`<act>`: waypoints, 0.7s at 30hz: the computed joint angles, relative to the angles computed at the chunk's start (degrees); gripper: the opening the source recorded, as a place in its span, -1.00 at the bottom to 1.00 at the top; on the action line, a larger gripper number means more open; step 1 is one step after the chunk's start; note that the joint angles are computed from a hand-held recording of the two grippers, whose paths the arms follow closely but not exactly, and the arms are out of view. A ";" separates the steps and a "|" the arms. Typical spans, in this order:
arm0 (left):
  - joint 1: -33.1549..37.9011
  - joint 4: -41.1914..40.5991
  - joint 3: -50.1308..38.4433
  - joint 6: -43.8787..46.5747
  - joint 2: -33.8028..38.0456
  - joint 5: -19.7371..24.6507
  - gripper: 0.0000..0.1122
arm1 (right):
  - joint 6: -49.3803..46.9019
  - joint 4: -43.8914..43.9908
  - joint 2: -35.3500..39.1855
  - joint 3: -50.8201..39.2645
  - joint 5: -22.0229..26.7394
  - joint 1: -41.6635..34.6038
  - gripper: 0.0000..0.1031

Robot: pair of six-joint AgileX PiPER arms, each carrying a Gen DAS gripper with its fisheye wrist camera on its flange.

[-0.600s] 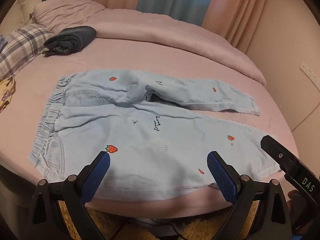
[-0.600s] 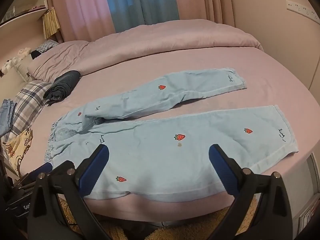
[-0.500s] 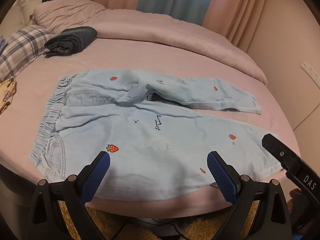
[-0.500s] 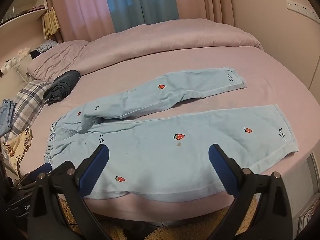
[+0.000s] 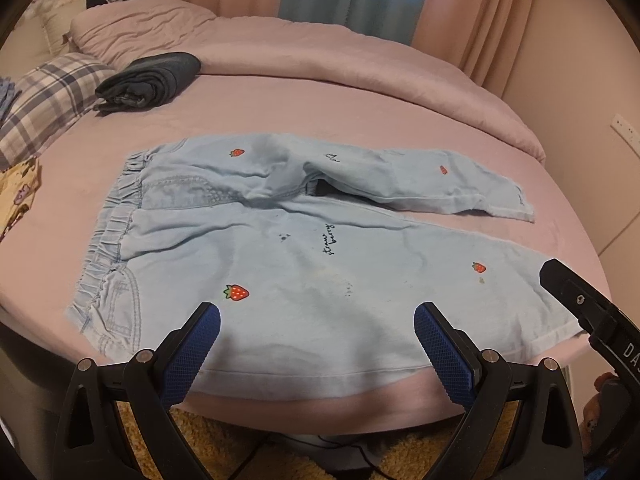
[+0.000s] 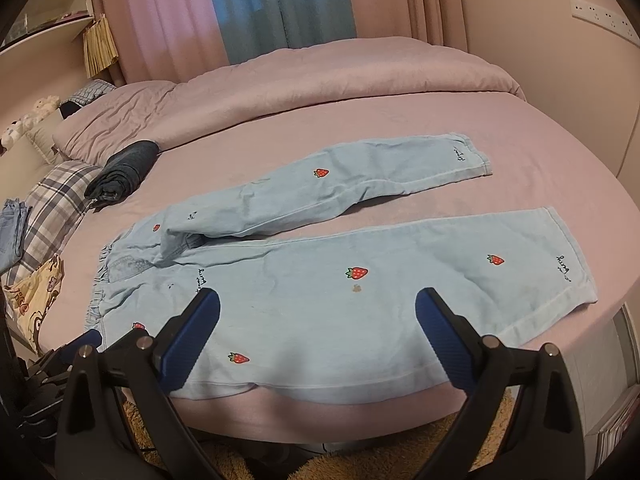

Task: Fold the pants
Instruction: 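Move both tools toward the light blue strawberry jeans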

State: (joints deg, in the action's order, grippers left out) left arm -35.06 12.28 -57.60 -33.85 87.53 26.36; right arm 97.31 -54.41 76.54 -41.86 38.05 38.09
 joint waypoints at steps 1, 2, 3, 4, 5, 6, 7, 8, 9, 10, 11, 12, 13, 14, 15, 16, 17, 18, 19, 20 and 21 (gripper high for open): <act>0.08 -0.40 -0.07 0.33 0.03 0.15 0.74 | -0.36 0.35 0.00 0.00 -0.21 -0.20 0.91; 0.14 -0.66 -0.12 0.55 0.05 0.29 0.74 | -1.25 1.40 -0.14 -0.21 -0.19 -0.36 0.91; 0.21 -1.32 -0.29 1.00 0.12 0.47 0.74 | -1.36 1.52 -0.06 -0.21 -0.18 -0.46 0.91; 0.43 -2.49 -0.30 1.97 0.11 0.42 0.74 | -2.25 2.42 -0.21 -0.40 -0.03 -0.64 0.90; 0.45 -2.55 -0.25 2.04 0.11 0.36 0.74 | -2.78 3.03 -0.27 -0.52 -0.03 -0.77 0.90; 0.52 -3.41 -0.28 2.66 0.21 0.21 0.74 | -2.43 2.57 -0.23 -0.42 0.15 -0.65 0.90; 0.48 -3.25 -0.29 2.67 0.29 0.28 0.74 | -2.48 2.62 -0.23 -0.35 0.13 -0.72 0.90; 0.38 -2.81 -0.11 2.35 0.35 -0.13 0.74 | -1.90 2.01 -0.12 -0.20 0.26 -0.59 0.90; 0.28 -2.53 -0.02 2.13 0.48 -0.40 0.74 | -1.90 1.95 -0.11 -0.13 0.38 -0.64 0.90; 0.25 -2.54 0.10 2.18 0.56 -0.68 0.74 | -1.56 1.52 -0.11 0.04 0.43 -0.70 0.90; 0.27 -2.49 0.20 2.30 0.62 -0.81 0.74 | -1.10 1.04 -0.04 0.11 0.45 -0.73 0.90; 0.27 -2.64 0.27 2.56 0.71 -0.91 0.74 | -1.08 1.05 -0.17 0.28 0.41 -0.92 0.89; 0.37 -3.02 0.38 3.11 0.77 -1.16 0.74 | 0.20 -0.24 -0.24 0.78 0.03 -1.06 0.89; 0.71 -4.32 0.70 4.60 0.81 -1.86 0.74 | 2.48 -2.55 -0.42 1.65 -0.65 -1.34 0.89; 1.10 -5.63 0.98 6.30 0.95 -2.60 0.74 | 2.76 -2.93 -0.67 2.09 -0.95 -1.85 0.88; 1.73 -7.83 1.36 8.86 1.04 -3.29 0.74 | 1.56 -1.81 -1.11 2.38 -1.00 -2.60 0.88; 2.17 -9.40 1.51 10.51 1.27 -3.78 0.74 | 1.17 -1.55 -1.66 3.05 -0.87 -3.33 0.88; 3.03 -12.87 1.46 13.94 1.61 -3.58 0.74 | 0.43 -1.11 -2.43 3.92 -1.00 -4.41 0.88; 3.86 -15.35 1.55 16.65 2.08 -3.81 0.74 | -0.29 -0.59 -3.32 4.93 -1.45 -5.82 0.87; 4.32 -16.46 1.55 17.96 2.49 -4.03 0.73 | -1.79 0.40 -4.79 6.35 -2.27 -8.23 0.86; 4.97 -18.24 1.33 19.83 3.23 -4.03 0.66 | -5.54 2.91 -6.44 7.27 -2.68 -11.25 0.86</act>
State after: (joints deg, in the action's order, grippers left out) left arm -30.08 -5.97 -56.27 -14.02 90.76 22.33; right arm 91.77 -51.50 70.11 -34.60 35.36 26.84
